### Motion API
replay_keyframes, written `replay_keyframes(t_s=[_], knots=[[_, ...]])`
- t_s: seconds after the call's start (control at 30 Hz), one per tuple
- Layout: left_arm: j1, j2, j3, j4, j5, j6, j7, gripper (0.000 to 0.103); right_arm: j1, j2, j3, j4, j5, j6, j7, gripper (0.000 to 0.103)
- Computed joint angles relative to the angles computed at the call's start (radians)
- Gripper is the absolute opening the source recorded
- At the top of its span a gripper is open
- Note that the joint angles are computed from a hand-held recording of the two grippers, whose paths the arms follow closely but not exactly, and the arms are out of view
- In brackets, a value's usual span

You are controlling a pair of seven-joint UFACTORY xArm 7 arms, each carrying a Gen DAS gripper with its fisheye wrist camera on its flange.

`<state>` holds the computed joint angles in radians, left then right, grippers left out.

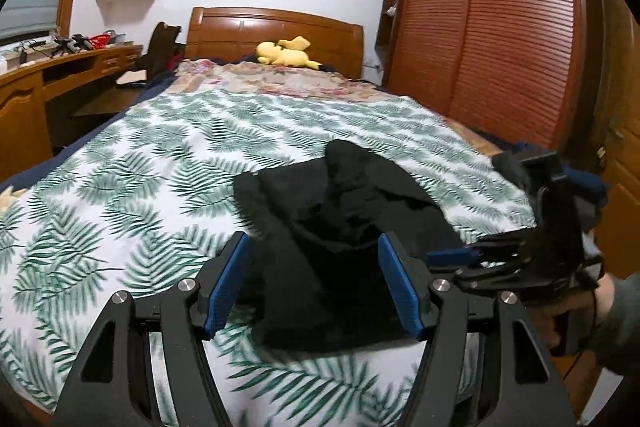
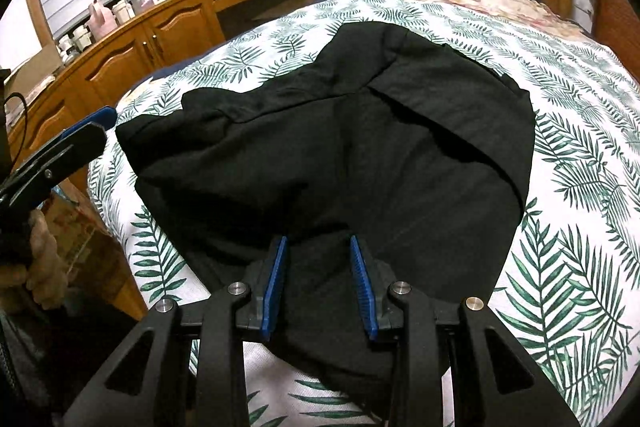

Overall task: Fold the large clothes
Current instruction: 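Open the right tool and release the folded coat onto the bed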

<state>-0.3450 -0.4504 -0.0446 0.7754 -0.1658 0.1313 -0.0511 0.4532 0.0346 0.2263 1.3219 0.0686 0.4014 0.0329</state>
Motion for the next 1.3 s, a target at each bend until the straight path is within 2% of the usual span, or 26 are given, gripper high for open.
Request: replay_keyframes(t_s=[0.1, 0.2, 0.23, 0.27, 0.33, 0.43, 0.5, 0.6, 0.7, 0.9, 1.07, 1.13, 1.23, 1.3], knots=[[-0.019, 0.033, -0.001, 0.022, -0.006, -0.001, 0.007, 0.067, -0.004, -0.057, -0.018, -0.078, 0.156, -0.045, -0.121, 0.034], [-0.037, 0.069, -0.002, 0.045, -0.019, -0.006, 0.01, 0.064, -0.016, -0.108, -0.022, -0.115, 0.224, -0.04, -0.19, 0.034], [-0.051, 0.077, 0.006, 0.052, -0.028, -0.003, 0.02, 0.052, -0.018, -0.128, -0.026, -0.131, 0.22, -0.041, -0.195, 0.037], [-0.056, 0.089, 0.007, 0.063, -0.031, 0.009, 0.027, 0.046, -0.024, -0.145, -0.026, -0.142, 0.192, -0.043, -0.18, 0.038], [-0.045, 0.1, -0.004, 0.07, -0.034, 0.024, 0.021, 0.019, -0.04, -0.169, -0.024, -0.157, 0.123, -0.048, -0.137, 0.039], [-0.08, 0.099, 0.032, 0.071, -0.094, 0.028, 0.054, 0.007, -0.048, -0.189, -0.036, -0.173, 0.101, -0.06, -0.12, 0.039], [-0.094, 0.076, 0.054, 0.055, -0.138, 0.006, 0.069, 0.005, -0.053, -0.188, -0.039, -0.171, 0.092, -0.065, -0.103, 0.039], [-0.011, 0.049, 0.004, 0.033, -0.095, -0.008, 0.012, 0.004, -0.058, -0.17, -0.027, -0.161, 0.053, -0.084, -0.065, 0.039], [0.005, 0.024, 0.024, 0.012, -0.086, 0.013, -0.007, 0.004, -0.065, -0.143, -0.01, -0.131, -0.029, -0.089, -0.013, 0.039], [0.043, 0.021, 0.013, 0.001, -0.043, 0.073, -0.016, 0.004, -0.017, -0.093, -0.011, -0.089, 0.051, -0.085, -0.094, 0.039], [0.024, 0.024, 0.035, -0.007, -0.058, 0.113, 0.021, 0.004, -0.02, -0.036, 0.002, -0.08, -0.109, -0.051, 0.049, 0.039], [0.041, 0.024, 0.018, -0.009, -0.046, 0.119, 0.017, 0.004, -0.015, -0.014, 0.0, -0.074, -0.158, -0.055, 0.065, 0.039], [0.063, 0.023, -0.006, -0.015, -0.024, 0.109, 0.001, 0.004, -0.018, 0.001, -0.003, -0.061, -0.076, -0.059, 0.005, 0.039], [0.127, 0.014, -0.073, -0.019, 0.05, 0.101, -0.055, 0.004, -0.017, -0.003, -0.006, -0.056, -0.07, -0.05, -0.007, 0.039]])
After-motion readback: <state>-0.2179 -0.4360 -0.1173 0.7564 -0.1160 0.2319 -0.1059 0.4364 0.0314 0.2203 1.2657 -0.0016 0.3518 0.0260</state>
